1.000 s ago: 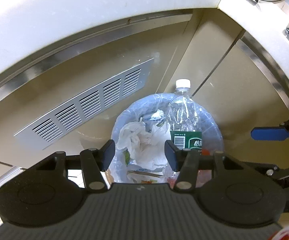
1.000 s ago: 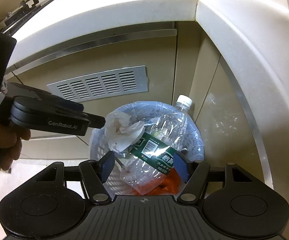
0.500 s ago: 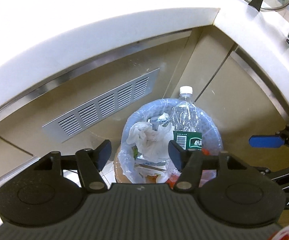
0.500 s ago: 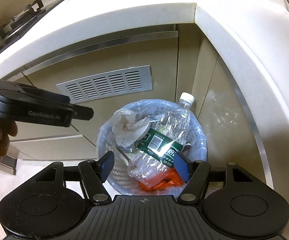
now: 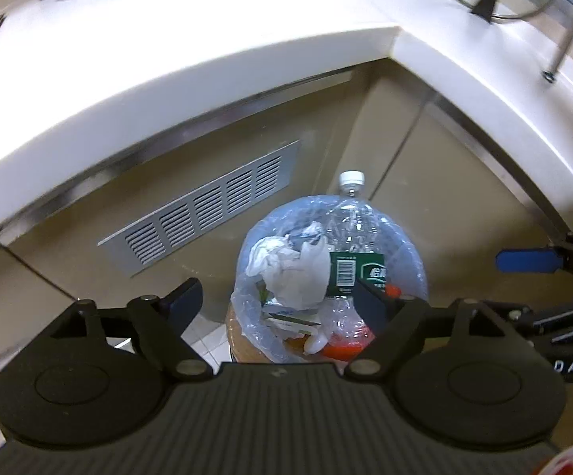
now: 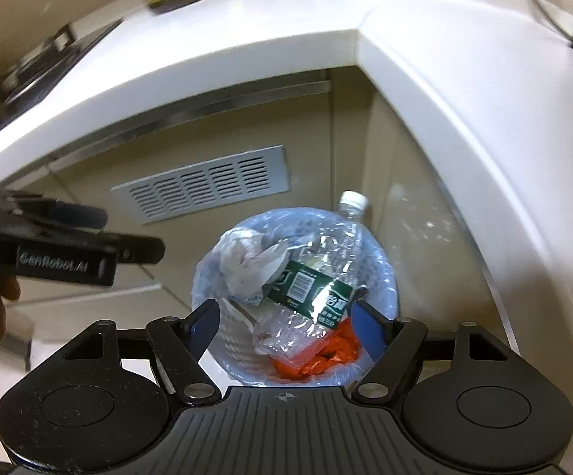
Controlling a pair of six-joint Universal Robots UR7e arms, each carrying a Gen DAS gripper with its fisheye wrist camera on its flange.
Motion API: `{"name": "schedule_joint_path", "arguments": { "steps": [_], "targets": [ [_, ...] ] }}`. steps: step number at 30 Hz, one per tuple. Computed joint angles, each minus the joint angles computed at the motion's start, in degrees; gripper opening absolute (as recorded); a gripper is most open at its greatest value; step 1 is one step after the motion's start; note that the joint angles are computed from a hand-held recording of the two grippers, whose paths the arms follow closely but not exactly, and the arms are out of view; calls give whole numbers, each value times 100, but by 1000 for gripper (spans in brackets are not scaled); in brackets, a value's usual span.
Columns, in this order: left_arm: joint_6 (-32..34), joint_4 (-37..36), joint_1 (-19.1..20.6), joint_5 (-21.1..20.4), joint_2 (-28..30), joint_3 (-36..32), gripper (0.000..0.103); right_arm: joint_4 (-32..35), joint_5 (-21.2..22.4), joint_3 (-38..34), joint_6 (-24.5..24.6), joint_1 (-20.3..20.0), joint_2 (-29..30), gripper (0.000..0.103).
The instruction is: Collect trash
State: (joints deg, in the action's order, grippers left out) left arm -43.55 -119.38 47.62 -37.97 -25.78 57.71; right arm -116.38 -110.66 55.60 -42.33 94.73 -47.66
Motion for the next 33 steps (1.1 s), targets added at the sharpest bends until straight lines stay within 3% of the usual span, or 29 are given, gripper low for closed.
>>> {"name": "schedule_joint_path", "arguments": {
  "steps": [6, 9, 13, 16, 22, 33],
  "targets": [
    [1406, -1229, -61, -257, -463, 808, 100, -1447, -299, 1317, 589, 177, -586, 76],
    [1990, -1703, -167, -356, -846, 1388, 103, -2227, -527, 2090, 1327, 291, -932, 77],
    [2081, -2148, -326, -349, -1392, 2206, 103, -3141, -863, 3057, 2166, 484, -1360, 78],
    [1977, -2151, -455, -303, -1686, 2600, 103, -3372, -1081, 3501, 2714, 654, -1656, 78],
    [1583, -1996, -639, -330, -1892, 2807, 103, -3667, -1322, 3934, 2867, 870, -2004, 79],
    [1065, -1590, -1019, 0, -1710, 2490, 103, -3841, -1108, 4096, 2305, 959, -2394, 80]
  ]
}}
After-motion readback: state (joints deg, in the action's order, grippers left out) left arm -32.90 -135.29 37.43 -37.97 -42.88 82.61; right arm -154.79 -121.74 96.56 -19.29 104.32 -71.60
